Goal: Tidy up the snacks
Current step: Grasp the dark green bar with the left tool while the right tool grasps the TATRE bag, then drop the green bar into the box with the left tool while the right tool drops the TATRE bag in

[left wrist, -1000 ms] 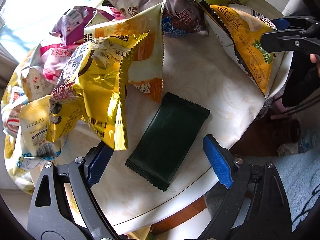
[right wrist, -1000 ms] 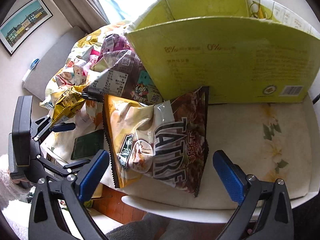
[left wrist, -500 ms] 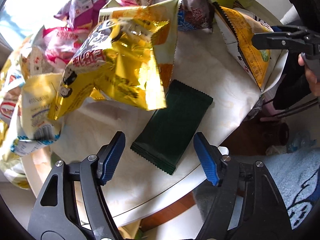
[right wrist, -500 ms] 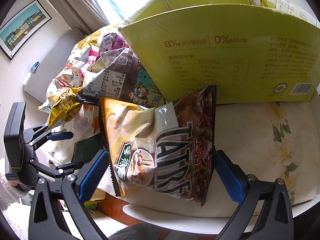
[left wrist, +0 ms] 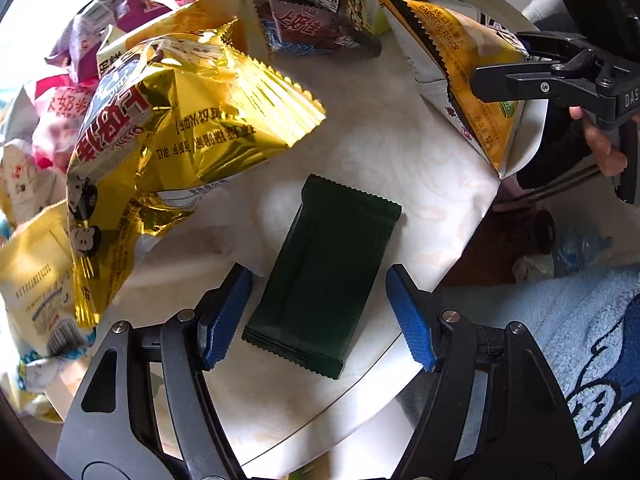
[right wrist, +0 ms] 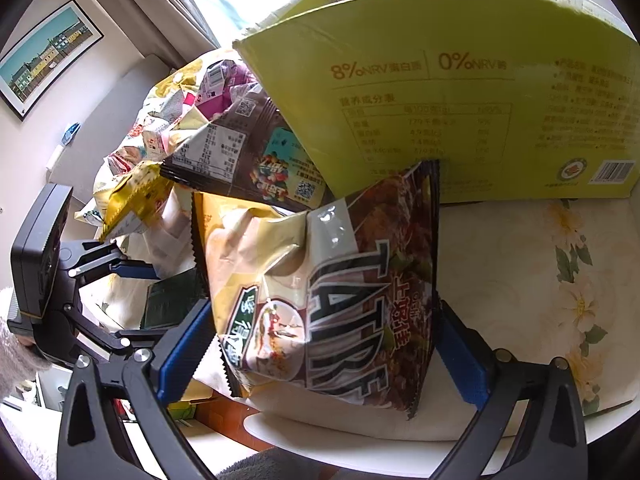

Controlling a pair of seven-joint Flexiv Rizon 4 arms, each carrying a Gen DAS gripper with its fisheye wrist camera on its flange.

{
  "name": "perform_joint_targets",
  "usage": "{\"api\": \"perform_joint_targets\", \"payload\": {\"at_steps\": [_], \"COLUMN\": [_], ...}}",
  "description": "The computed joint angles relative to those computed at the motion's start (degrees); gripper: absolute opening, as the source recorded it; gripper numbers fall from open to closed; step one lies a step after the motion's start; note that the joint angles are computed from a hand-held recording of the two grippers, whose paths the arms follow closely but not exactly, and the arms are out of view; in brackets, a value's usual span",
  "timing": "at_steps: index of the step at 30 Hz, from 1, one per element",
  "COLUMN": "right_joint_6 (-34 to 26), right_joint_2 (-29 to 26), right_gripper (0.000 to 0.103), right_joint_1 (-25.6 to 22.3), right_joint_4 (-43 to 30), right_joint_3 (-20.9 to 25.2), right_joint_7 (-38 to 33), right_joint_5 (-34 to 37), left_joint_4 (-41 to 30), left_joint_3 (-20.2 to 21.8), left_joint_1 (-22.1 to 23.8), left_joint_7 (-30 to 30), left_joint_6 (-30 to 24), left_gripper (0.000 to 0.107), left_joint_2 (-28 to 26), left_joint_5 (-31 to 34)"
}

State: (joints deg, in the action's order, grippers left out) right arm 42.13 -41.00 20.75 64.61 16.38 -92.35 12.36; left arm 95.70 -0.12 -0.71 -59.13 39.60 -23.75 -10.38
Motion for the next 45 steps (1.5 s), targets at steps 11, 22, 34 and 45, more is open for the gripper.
{"api": "perform_joint_targets", "payload": {"at_steps": [11, 22, 34, 45], "right_joint_6": [0.30, 2.96, 6.04, 5.05], "right_joint_2": [-0.80, 0.21, 6.07, 7.77], "right_gripper": [0.103, 0.079, 0.079, 0.079], "right_joint_1": [1.21, 1.34, 1.11, 3.06], "right_joint_4": [-0.47, 1.25, 5.38, -2.93], "right_joint_3": [-0.50, 0.09, -0.17, -3.58], "right_joint_7": [0.31, -0.57, 2.35, 9.04], "right_joint_5": [-1.91, -0.61, -1.61, -7.78], "left_joint_4": [-0.31, 0.95, -1.82, -12.74], "left_joint_3": [0.84, 0.38, 0.32, -0.64], "left_joint_1": [-1.69, -3.19, -2.39, -2.20], "left_joint_7": [-1.61, -3.86, -5.84, -9.38], "left_joint_6": [1.35, 4.17, 3.87, 6.51], "left_gripper": [0.043, 0.043, 0.043, 0.043], "left_joint_2": [1.72, 4.31, 8.15, 6.94], "left_joint_5": [4.47, 5.18, 3.29, 1.79]}}
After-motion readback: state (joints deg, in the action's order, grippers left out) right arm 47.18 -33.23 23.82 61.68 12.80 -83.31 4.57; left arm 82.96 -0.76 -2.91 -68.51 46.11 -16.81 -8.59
